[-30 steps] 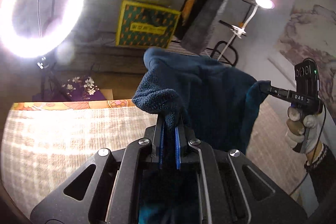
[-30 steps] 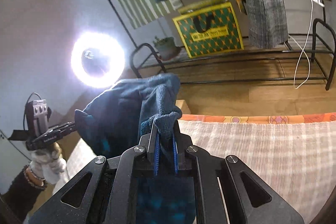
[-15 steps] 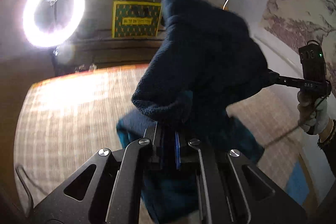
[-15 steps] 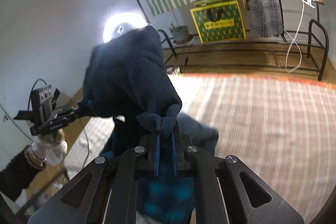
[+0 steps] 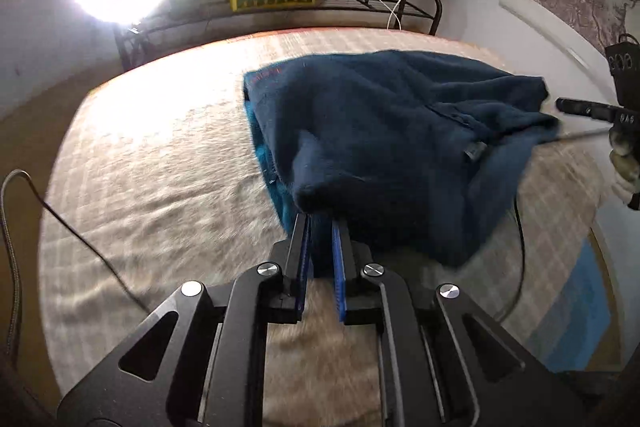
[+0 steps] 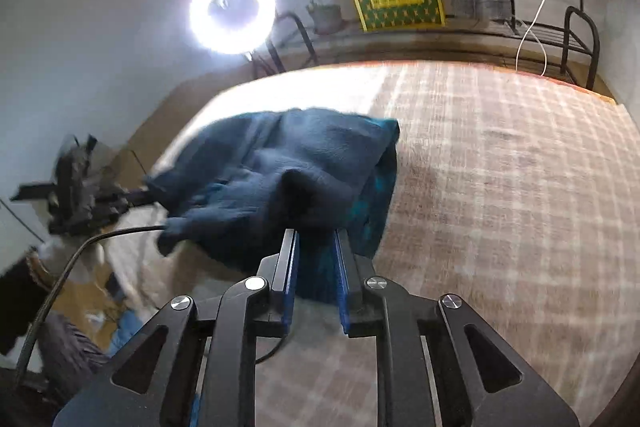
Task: Fold large clothes
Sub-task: 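Release the fleece onto the stack and lift both tools away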
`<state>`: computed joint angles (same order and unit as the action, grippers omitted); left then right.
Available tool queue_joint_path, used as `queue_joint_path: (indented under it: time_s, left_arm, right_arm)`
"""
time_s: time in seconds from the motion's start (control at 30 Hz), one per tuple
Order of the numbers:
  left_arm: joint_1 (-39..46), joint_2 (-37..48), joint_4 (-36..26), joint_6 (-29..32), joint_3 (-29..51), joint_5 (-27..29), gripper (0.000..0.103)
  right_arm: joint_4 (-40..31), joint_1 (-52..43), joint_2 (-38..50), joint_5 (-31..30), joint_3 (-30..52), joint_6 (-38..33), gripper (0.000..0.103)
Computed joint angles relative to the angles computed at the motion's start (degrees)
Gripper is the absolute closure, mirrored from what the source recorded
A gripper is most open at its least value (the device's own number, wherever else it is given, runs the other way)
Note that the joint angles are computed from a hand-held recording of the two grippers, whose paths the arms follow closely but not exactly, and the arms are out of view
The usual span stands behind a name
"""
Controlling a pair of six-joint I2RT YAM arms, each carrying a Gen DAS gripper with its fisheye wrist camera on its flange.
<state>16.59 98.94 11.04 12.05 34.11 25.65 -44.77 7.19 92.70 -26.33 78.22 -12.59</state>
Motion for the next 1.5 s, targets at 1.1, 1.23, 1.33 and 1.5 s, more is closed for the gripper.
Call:
queue_joint_path:
  time_s: [1.1,1.23,1.33,1.5]
  left_arm:
    - [35.68,-25.11,-67.19,10.86,17.39,36.45,0.038]
    - [36.61,-24.60,-67.68,10.16,20.29,34.61,0.038]
    - [40.31,-27.92,-74.19,15.35,23.26,35.88,0.038]
    - [51.09,-28.74,-98.64,37.31,34.55,40.81,0.038]
  right_arm:
    - [-15.66,-3.22,-24.84,-7.24,0.39,6.51,0.044]
    - [-13.10,-2.70,-23.15,-5.80,-1.82,9.37,0.044]
    - [-14.82,-4.25,-22.80,-6.73,0.73,8.87,0.044]
    - [-19.56,-7.30,-23.43,-9.60,8.65,6.56,0.044]
